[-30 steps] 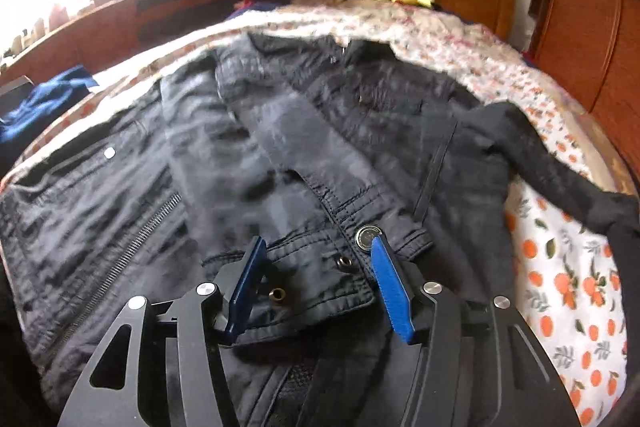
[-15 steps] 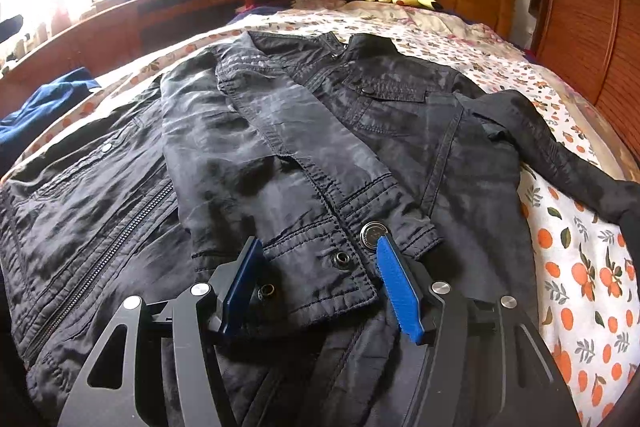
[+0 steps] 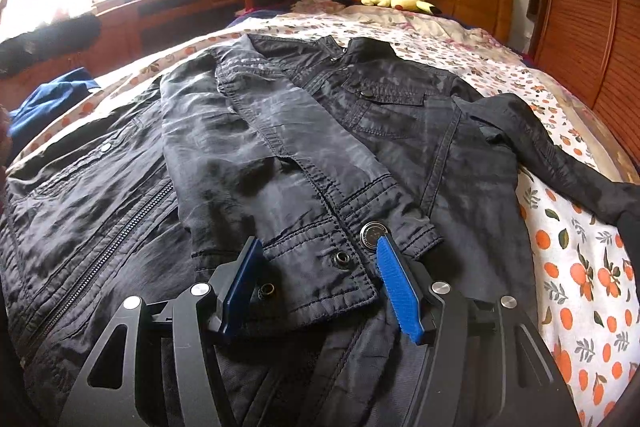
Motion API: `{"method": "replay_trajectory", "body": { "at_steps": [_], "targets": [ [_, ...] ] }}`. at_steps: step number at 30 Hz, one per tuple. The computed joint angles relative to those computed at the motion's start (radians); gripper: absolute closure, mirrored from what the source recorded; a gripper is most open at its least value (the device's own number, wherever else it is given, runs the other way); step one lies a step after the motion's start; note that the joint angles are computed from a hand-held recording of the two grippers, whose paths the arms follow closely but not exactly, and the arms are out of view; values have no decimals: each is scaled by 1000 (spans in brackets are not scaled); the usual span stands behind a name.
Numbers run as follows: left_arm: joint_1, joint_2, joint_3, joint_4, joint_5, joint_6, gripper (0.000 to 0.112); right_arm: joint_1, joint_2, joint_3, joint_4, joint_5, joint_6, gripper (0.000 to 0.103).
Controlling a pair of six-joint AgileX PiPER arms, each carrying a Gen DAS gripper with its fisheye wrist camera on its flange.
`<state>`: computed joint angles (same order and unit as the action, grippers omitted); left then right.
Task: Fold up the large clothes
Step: 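Move the right tool to the other sleeve and grasp its cuff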
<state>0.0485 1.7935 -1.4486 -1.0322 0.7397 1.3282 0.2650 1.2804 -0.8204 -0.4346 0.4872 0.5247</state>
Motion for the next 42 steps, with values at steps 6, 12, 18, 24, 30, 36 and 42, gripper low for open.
{"method": "replay_trajectory", "body": {
  "at_steps": [6,12,18,24,30,36,42],
  "targets": [
    [-23,79,-19,-42,-33,43,11,-19,-17,-6,8,-1,0,47],
    [-37,113,20,-114,-76,138,11,-161,-108,-58,211,37,-221,47],
    [-38,96,105,-245,-104,308,11,-430,-79,-175,385,84,-503,47],
    [-12,87,133,-334,-74,380,11,-669,64,-314,442,108,-653,47],
    [0,91,127,-335,-52,363,11,-833,269,-555,398,184,-682,43],
    [0,94,122,-323,-50,354,11,-931,474,-849,416,335,-689,33],
    [-2,102,109,-300,-50,331,11,-936,645,-1065,311,481,-627,33]
  ]
}}
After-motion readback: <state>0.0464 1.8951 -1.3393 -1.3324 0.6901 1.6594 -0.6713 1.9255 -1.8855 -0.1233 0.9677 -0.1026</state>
